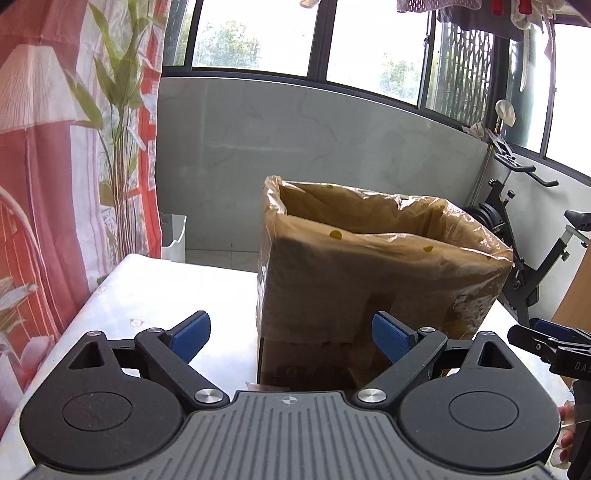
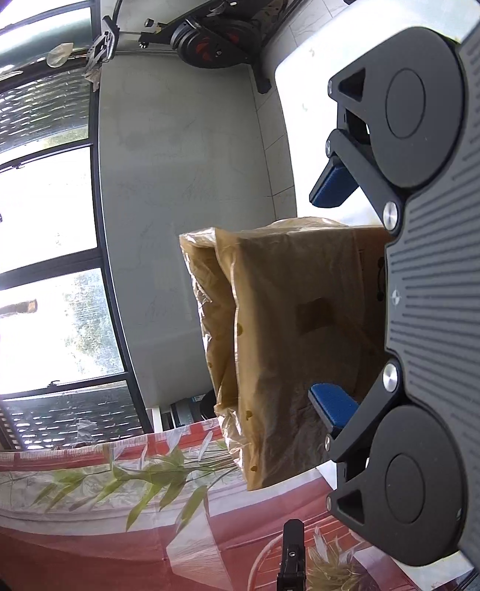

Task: Organize snacks

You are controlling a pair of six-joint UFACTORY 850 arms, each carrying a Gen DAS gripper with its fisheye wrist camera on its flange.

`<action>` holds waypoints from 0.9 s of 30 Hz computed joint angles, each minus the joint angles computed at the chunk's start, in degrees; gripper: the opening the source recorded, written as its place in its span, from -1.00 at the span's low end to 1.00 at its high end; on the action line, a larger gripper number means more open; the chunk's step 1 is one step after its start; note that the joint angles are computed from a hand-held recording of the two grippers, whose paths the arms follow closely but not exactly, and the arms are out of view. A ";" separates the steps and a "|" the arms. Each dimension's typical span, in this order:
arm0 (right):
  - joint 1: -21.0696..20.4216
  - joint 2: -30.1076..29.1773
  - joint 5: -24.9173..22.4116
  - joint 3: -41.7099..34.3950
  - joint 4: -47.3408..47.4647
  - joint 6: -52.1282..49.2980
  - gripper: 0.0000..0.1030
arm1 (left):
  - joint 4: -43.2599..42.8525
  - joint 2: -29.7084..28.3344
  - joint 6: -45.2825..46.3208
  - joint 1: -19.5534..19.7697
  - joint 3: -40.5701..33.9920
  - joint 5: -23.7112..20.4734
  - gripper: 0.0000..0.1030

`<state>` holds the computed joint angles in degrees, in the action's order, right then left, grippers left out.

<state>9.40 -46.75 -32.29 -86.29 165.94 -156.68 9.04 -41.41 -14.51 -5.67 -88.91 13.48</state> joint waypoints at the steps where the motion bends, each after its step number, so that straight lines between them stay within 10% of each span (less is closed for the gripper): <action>1: 0.03 0.01 0.16 0.63 0.57 -0.80 1.00 | -0.45 -0.08 0.22 0.01 0.33 -0.33 0.85; 15: -1.36 -3.43 2.71 2.88 -11.40 2.43 0.70 | -27.73 -2.39 23.75 -1.58 2.81 -4.28 0.75; 19: -1.39 -4.94 2.54 2.68 -16.41 4.70 0.16 | -24.54 -3.02 20.39 -1.71 2.62 -5.81 0.65; 27: -0.98 -5.94 1.79 2.21 -16.34 2.12 -0.16 | -10.21 -3.43 7.19 -1.90 2.72 -5.84 0.65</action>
